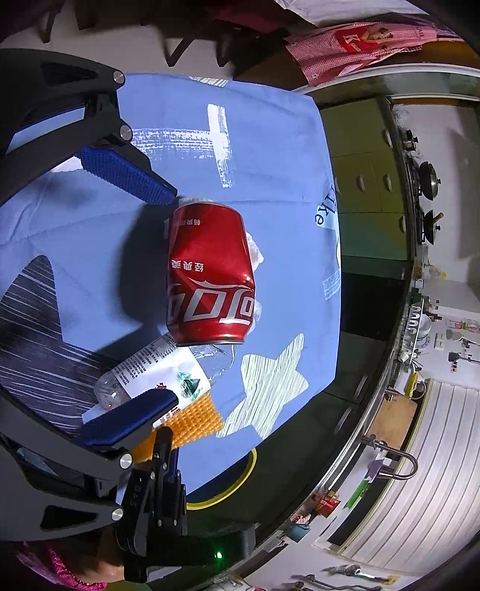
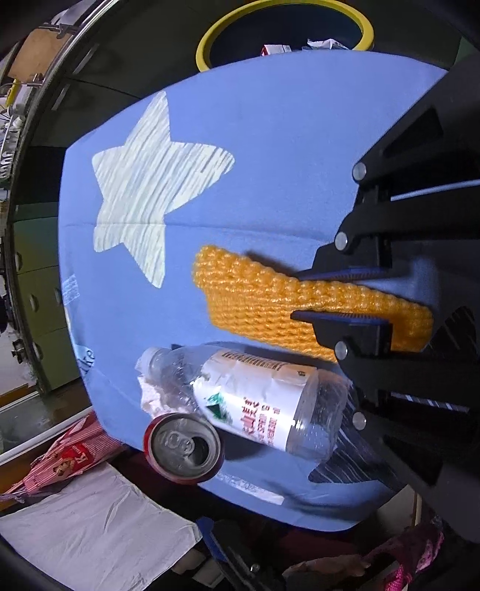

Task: Collect trash
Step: 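Grasp the orange mesh sleeve with the right tool, drop it in the bin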

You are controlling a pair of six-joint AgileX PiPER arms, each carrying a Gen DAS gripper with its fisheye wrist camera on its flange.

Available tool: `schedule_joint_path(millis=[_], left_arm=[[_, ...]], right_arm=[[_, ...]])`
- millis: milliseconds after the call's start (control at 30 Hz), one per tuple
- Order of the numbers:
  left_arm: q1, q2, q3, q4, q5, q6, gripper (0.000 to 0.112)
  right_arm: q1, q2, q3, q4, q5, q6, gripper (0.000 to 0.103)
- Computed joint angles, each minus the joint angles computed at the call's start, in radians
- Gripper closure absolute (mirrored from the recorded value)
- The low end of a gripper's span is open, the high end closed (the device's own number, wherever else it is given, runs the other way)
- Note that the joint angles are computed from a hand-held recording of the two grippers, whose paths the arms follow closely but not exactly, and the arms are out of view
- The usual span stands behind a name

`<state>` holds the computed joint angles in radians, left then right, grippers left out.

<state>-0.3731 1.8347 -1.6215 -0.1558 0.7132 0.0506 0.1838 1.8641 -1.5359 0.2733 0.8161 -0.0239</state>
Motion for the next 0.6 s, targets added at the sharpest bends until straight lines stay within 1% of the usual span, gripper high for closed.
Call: schedule_joint_path(millis=[133, 233, 300, 333, 367, 467, 600], left_arm=[[0.0, -0.003, 0.002, 0.006, 0.0, -0.002, 0.014], [0.0, -0.002, 0.004, 0.005, -0.002, -0.002, 0.014], [-0.003, 0.002, 0.003, 0.006, -0.001, -0.003, 0.014], [-0.006, 0.005, 0.0, 0.01, 0.001, -0.007, 0.014], [-0.008, 0.005, 0.0, 0.011, 0.001, -0.008, 0.014], [-0.02, 0.01, -0.01, 0.027, 0.006, -0.019, 0.014], [-0.044, 0.013, -0.025, 0.063, 0.015, -0.049, 0.014]], right_arm=[[-0.03, -0.066, 0.036, -0.013, -0.016, 0.009, 0.089], [-0.109, -0.129, 0.064, -0.062, -0.028, 0.045, 0.089], [-0.178, -0.157, 0.075, -0.11, -0.033, 0.081, 0.089], [-0.221, -0.165, 0.076, -0.159, -0.033, 0.117, 0.089], [-0.263, -0.166, 0.076, -0.206, -0.031, 0.151, 0.089], [-0.37, -0.139, 0.066, -0.282, -0.027, 0.203, 0.089], [-0.469, -0.067, 0.038, -0.31, -0.041, 0.22, 0.088]])
